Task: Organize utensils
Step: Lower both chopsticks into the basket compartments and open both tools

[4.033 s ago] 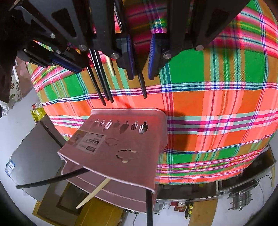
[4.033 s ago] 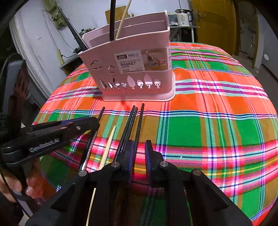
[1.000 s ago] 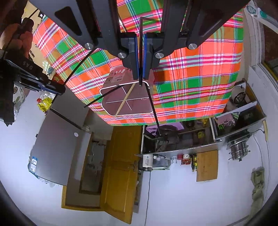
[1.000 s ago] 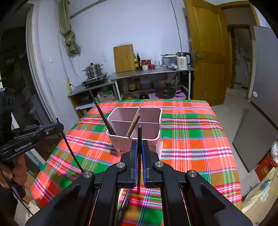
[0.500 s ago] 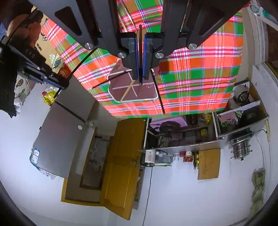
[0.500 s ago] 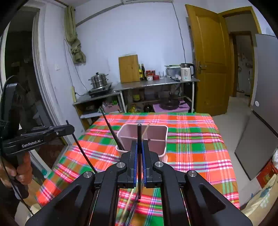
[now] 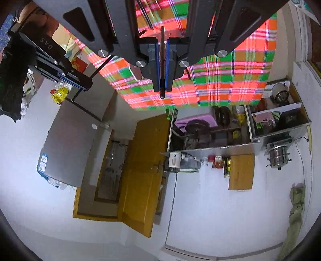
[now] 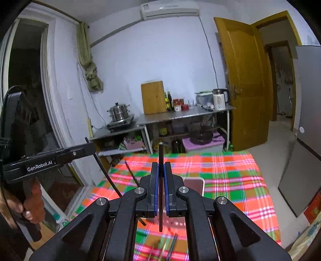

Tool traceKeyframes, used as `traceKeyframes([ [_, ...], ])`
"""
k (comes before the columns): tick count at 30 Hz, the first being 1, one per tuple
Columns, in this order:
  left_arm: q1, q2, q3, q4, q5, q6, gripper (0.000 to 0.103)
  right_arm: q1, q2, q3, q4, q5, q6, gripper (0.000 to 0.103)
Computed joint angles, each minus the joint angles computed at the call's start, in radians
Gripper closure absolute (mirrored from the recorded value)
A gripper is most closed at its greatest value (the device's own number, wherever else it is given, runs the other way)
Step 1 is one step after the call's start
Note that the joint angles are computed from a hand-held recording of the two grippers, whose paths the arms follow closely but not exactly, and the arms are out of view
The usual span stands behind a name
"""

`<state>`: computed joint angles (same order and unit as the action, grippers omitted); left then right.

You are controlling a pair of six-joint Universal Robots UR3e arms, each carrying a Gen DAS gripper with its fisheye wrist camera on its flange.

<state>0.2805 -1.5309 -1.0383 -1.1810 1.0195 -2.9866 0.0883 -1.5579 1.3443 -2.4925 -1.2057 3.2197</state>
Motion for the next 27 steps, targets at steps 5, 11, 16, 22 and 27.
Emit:
traceKeyframes([
  [5, -0.015, -0.1, 0.125, 0.016, 0.023, -0.046, 0.099, 0.005, 0.077, -0.109, -0.012, -0.014, 0.026, 0.098],
  [11, -0.02, -0.169, 0.146, 0.094, 0.031, -0.088, 0.099, 0.021, 0.161, -0.185, -0.039, -0.042, 0.034, 0.098],
  [16, -0.029, -0.195, 0.083, 0.178, 0.035, -0.1, 0.099, 0.047, 0.22, -0.212, -0.063, -0.077, 0.035, 0.098],
  [22, -0.043, -0.208, -0.012, 0.262, 0.044, -0.101, 0.099, 0.068, 0.262, -0.2, -0.082, -0.114, 0.013, 0.098],
  [27, -0.051, -0.223, -0.079, 0.296, 0.055, -0.09, 0.099, 0.07, 0.269, -0.157, -0.084, -0.122, 0.01, 0.098],
])
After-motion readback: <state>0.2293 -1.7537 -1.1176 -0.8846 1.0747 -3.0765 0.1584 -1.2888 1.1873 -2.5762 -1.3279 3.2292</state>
